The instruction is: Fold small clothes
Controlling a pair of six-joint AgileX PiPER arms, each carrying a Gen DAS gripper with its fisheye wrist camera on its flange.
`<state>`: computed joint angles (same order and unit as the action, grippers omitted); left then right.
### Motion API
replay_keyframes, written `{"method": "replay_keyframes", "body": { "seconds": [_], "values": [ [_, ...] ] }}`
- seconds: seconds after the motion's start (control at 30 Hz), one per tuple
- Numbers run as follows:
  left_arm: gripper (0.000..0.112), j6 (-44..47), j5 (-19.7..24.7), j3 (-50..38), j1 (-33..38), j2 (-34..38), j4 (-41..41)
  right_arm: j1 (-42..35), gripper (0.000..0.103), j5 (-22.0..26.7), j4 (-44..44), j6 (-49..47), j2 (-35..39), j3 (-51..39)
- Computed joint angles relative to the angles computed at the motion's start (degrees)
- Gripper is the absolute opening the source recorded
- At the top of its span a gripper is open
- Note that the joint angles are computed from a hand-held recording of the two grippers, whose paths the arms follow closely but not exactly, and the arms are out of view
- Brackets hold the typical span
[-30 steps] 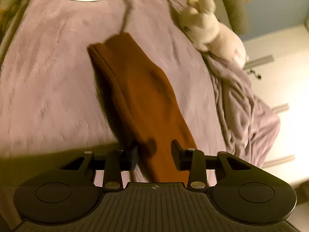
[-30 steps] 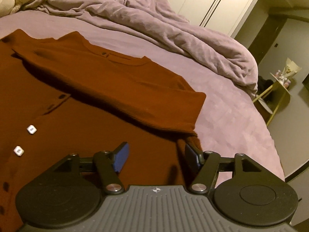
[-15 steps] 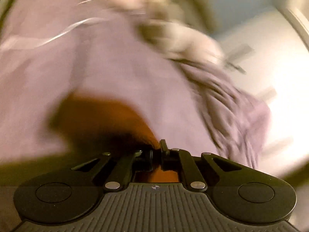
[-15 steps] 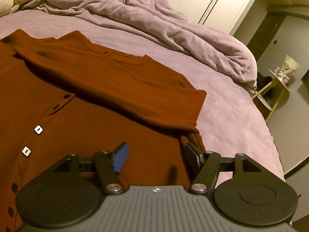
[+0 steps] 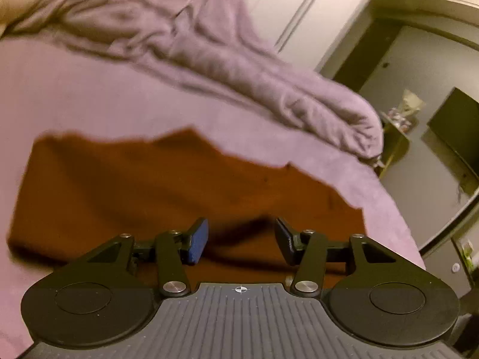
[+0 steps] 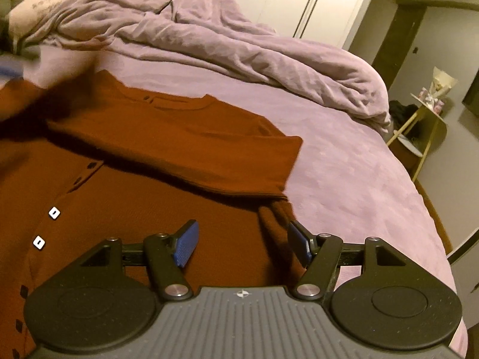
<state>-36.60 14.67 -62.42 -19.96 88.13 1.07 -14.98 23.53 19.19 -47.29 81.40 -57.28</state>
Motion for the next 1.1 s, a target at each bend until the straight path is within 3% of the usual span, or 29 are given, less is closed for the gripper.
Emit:
{"method": "replay_keyframes", "body": {
  "seconds": [0.07, 0.2, 0.3, 0.37, 0.47, 0.53, 0.57, 0.6, 0.63, 0.73, 1.0, 1.1],
  "values": [
    [0.059, -9.7, 0.3, 3.3, -0.4, -1.1, 6.0, -2.3, 0.066, 3.5, 6.2, -4.7, 1.0, -2.2],
    [0.060, -15.1, 4.5, 7.1, 3.0, -3.1, 10.7, -4.3, 0.065, 12.8, 16.1, -7.8, 5.5, -9.0],
    [0.060, -21.0, 7.4, 9.2, 3.4, -4.7, 16.8, -3.2, 0.065, 18.8, 21.4, -5.6, 10.3, -15.1],
    [0.060, -20.2, 7.4, 9.5, 4.1, -5.0, 16.8, -2.3, 0.065, 23.8, 26.0, -4.4, 15.3, -20.3],
    [0.062, -21.0, 6.5, 9.5, 4.2, -4.4, 18.4, 0.4, 0.065, 27.3, 27.2, 1.7, 22.3, -27.3],
    [0.064, -21.0, 6.5, 9.4, 4.1, -4.2, 18.4, 1.1, 0.065, 32.7, 28.3, 6.5, 27.6, -32.9],
    [0.064, -21.3, 6.6, 9.4, 3.9, -4.1, 18.8, 1.4, 0.061, 34.5, 28.7, 8.2, 29.6, -34.9],
    [0.066, -22.5, 6.7, 9.6, 3.6, -4.2, 20.1, 1.9, 0.049, 35.6, 28.9, 9.1, 31.0, -36.2],
    [0.067, -23.7, 6.8, 8.7, 3.2, -3.3, 21.7, 2.6, 0.042, 35.4, 28.6, 9.6, 31.7, -36.4],
    [0.068, -25.2, 7.9, 7.7, 2.6, -2.7, 23.0, 4.0, 0.006, 33.4, 29.2, 7.5, 31.7, -35.6],
    [0.069, -34.3, 15.1, 4.7, -0.3, -1.2, 33.3, 1.0, 0.000, 21.0, 25.3, 3.7, 25.1, -29.9],
    [0.071, -36.6, 16.9, 3.2, -1.1, 0.4, 34.7, -2.0, 0.001, 24.9, 25.6, 5.2, 27.0, -32.4]
  ]
}}
